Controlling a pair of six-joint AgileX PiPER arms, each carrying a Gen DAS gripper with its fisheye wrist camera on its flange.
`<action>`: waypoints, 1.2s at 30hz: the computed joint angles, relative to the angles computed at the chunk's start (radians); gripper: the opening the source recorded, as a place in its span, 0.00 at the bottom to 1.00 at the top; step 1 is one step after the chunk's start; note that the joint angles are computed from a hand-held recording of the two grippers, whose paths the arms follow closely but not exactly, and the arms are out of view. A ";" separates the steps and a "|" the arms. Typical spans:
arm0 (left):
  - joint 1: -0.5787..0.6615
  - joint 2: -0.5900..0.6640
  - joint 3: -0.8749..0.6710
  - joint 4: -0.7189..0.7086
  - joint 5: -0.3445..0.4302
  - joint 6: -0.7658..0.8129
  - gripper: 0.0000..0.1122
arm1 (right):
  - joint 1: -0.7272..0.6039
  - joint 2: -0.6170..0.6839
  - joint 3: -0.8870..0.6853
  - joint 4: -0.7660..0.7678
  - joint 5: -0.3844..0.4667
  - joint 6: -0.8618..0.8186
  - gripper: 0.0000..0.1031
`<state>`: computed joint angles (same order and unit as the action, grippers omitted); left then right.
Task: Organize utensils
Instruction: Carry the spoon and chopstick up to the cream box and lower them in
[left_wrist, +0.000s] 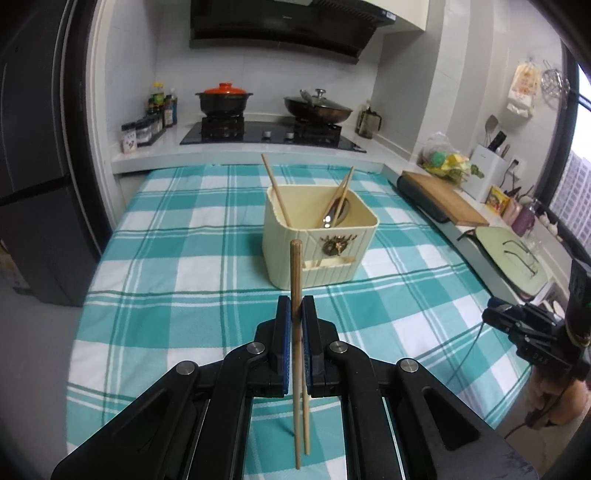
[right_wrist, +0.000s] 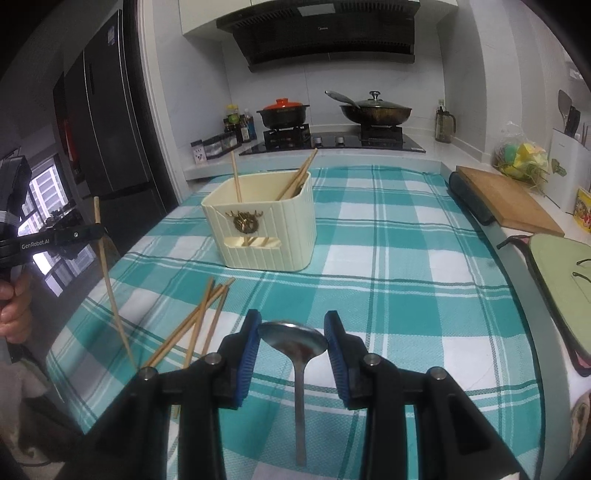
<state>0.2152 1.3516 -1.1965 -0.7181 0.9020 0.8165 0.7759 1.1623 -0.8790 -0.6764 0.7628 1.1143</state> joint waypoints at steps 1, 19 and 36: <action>0.004 -0.013 0.004 -0.008 0.010 0.006 0.04 | 0.016 -0.006 -0.006 -0.012 0.012 0.016 0.34; 0.034 -0.006 -0.100 -0.069 0.114 -0.001 0.04 | -0.011 0.028 -0.185 0.036 0.053 -0.123 0.34; -0.104 0.280 -0.700 0.044 0.139 -0.251 0.04 | -0.228 0.317 -0.728 0.289 0.099 -0.599 0.34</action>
<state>0.1109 1.6316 -1.8968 -0.6738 1.0408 0.5655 0.5482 1.4796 -1.6069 -0.3879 0.8615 0.5158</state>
